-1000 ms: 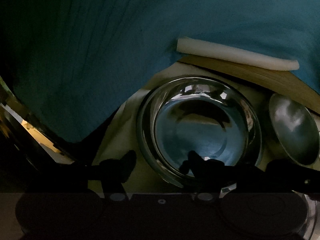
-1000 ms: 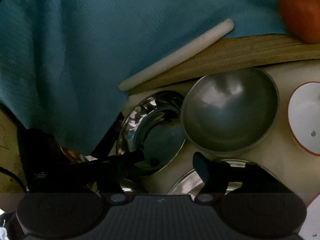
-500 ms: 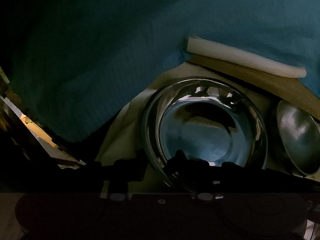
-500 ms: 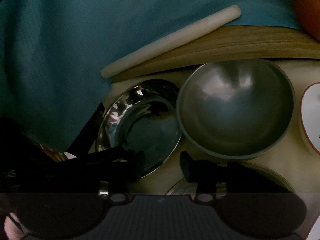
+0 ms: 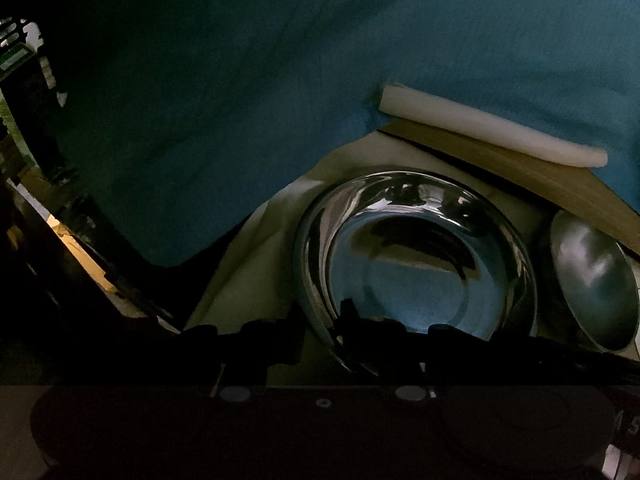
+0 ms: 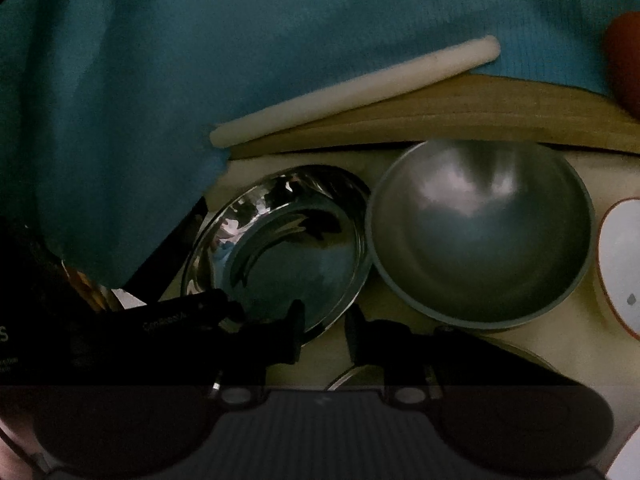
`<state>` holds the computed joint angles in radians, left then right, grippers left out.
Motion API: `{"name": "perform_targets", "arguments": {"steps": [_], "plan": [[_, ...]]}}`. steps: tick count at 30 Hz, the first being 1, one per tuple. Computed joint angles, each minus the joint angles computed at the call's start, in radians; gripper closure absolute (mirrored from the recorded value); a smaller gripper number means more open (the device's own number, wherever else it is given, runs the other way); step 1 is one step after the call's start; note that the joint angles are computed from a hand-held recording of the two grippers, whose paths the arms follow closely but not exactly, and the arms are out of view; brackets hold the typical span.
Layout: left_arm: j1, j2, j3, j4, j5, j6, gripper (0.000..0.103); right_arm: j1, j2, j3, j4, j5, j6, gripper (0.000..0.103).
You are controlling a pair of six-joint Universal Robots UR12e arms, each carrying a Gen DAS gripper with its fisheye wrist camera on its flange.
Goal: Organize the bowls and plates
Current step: 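Move the left gripper down toward the largest steel plate's rim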
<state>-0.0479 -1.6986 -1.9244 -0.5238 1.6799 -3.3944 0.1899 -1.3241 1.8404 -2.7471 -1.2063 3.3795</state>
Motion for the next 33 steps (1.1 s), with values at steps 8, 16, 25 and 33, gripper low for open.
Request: {"name": "perform_targets", "arguments": {"steps": [8, 16, 25, 33], "plan": [[-0.011, 0.006, -0.001, -0.01, 0.007, -0.041, 0.084, -0.014, -0.02, 0.014, 0.002, 0.028, -0.041, 0.079], [-0.021, 0.022, -0.021, -0.004, 0.025, -0.09, 0.084, -0.027, -0.037, 0.029, 0.017, 0.071, -0.088, 0.079], [-0.041, 0.027, -0.038, 0.055, 0.057, -0.125, 0.084, -0.041, -0.058, 0.049, -0.014, 0.088, -0.149, 0.079], [-0.054, 0.069, -0.065, 0.072, 0.078, -0.131, 0.083, -0.068, -0.093, 0.073, -0.008, 0.159, -0.205, 0.079]]}}
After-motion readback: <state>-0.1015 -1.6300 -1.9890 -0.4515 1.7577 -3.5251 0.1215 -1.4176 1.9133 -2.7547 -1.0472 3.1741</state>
